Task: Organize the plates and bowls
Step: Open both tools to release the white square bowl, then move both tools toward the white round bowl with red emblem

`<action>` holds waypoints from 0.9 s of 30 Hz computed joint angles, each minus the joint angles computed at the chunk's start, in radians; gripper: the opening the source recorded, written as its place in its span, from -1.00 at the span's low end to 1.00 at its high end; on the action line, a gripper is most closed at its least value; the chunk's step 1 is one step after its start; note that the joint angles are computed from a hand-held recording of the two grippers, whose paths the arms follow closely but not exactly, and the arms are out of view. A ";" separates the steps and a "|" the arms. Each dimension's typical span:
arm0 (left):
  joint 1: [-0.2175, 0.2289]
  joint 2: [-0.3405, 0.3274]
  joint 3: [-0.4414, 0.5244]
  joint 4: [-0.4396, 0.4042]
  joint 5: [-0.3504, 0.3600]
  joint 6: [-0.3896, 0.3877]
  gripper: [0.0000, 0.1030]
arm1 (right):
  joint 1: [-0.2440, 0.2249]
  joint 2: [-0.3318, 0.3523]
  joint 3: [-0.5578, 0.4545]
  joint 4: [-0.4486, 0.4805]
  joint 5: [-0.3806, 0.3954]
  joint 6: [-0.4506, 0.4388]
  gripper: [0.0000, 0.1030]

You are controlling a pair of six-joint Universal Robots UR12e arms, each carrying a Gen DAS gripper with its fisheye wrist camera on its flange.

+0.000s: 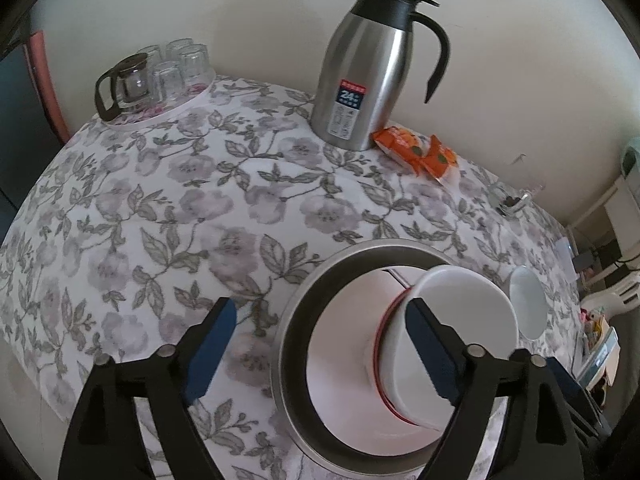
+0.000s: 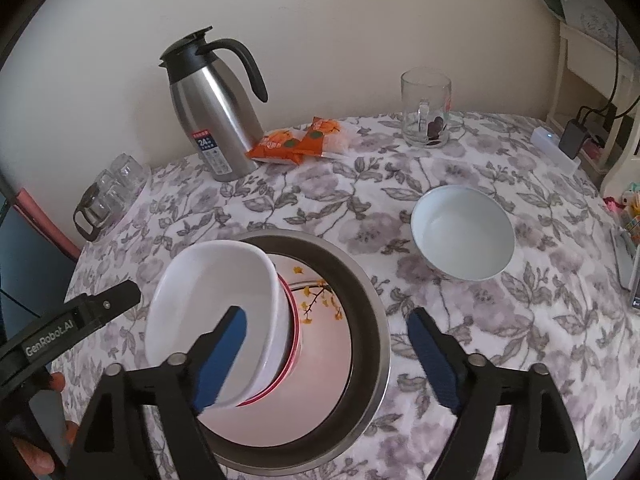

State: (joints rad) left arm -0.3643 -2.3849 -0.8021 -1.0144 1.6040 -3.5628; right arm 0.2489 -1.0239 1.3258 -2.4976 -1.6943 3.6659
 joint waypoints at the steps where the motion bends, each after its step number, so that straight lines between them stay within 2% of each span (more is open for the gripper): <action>1: -0.001 0.000 0.000 0.002 0.006 -0.005 0.73 | 0.000 -0.001 0.002 -0.004 0.000 0.000 0.79; 3: -0.003 0.004 -0.007 0.021 0.030 -0.015 0.74 | -0.002 -0.003 0.004 -0.008 -0.001 0.003 0.93; 6: -0.005 0.003 -0.008 0.033 0.046 -0.028 0.84 | -0.005 -0.009 0.014 -0.022 -0.006 0.009 0.97; 9: -0.006 0.001 -0.007 0.035 0.046 -0.038 0.86 | -0.008 -0.014 0.024 -0.036 -0.012 0.009 1.00; 14: -0.011 0.001 -0.009 0.052 0.058 -0.044 0.86 | -0.017 -0.027 0.043 -0.058 -0.015 0.013 1.00; 20: -0.019 0.010 -0.022 0.114 0.073 -0.040 0.86 | -0.039 -0.052 0.078 -0.077 -0.006 0.025 1.00; 27: -0.032 0.010 -0.015 0.133 0.083 0.007 0.86 | -0.068 -0.087 0.122 -0.072 -0.046 0.065 1.00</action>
State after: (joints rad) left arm -0.3966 -2.3749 -0.8171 -0.8819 1.6873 -3.5556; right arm 0.1811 -1.1108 1.4483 -2.5694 -1.7406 3.7310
